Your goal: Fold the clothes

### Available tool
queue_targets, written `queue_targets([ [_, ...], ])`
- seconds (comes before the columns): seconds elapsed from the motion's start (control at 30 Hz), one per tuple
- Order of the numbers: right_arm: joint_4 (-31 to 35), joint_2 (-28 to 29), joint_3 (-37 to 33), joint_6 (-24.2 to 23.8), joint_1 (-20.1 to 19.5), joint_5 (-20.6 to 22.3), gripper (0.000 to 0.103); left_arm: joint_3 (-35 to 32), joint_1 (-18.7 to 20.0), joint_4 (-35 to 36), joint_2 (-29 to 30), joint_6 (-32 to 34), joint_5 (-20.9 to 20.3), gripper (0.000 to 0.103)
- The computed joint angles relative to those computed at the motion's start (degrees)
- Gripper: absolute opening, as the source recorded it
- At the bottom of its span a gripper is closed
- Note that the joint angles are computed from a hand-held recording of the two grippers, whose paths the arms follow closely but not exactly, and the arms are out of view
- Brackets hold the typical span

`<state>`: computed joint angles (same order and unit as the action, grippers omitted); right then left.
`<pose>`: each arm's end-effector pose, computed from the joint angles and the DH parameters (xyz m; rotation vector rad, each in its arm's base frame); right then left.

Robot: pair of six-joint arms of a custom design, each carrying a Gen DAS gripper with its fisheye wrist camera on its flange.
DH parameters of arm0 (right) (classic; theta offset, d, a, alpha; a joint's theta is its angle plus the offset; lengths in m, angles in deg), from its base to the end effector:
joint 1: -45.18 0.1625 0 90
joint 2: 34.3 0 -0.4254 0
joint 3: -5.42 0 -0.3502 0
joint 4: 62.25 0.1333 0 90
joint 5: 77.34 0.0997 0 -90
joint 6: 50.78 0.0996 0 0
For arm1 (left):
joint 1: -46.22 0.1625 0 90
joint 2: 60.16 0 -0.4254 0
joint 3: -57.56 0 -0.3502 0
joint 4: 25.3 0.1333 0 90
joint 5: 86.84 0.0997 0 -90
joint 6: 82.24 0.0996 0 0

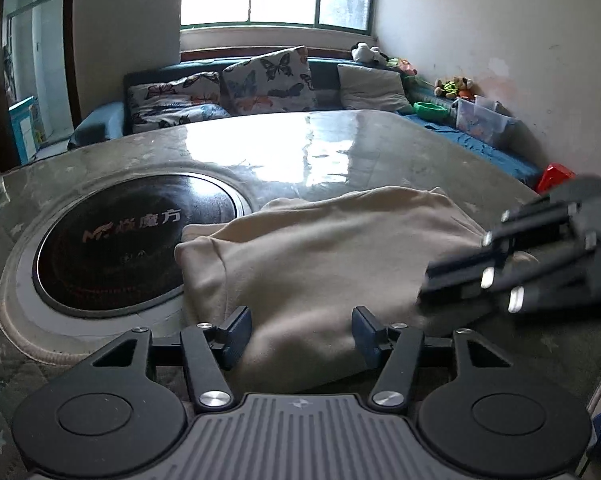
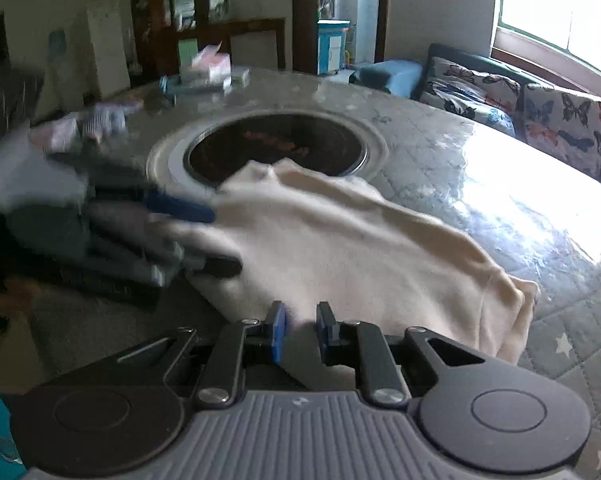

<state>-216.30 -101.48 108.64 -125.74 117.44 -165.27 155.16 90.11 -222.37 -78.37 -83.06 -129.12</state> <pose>-0.0472 -0.5969 0.3075 1.3359 -2.4232 0.5126 -0.2802 -0.5568 -0.0618 0.6796 2.3052 -0.9607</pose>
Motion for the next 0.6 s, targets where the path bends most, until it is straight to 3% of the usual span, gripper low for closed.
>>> queue_targets([
  [0.2, -3.48, 2.99, -6.37, 8.61, -0.14, -0.21, 0.015, -0.29, 0.51, -0.43, -0.58, -0.55, -0.68, 0.066],
  [0.4, -1.86, 8.27, -14.43, 15.23, -0.25, -4.04, 0.015, -1.44, 1.29, 1.66, -1.55, -1.1, -2.11, 0.064],
  [0.6, -2.81, 7.98, -13.49, 13.04, 1.09, -1.72, 0.015, -5.95, 3.28, 5.1, -1.59, -1.2, -3.78, 0.055],
])
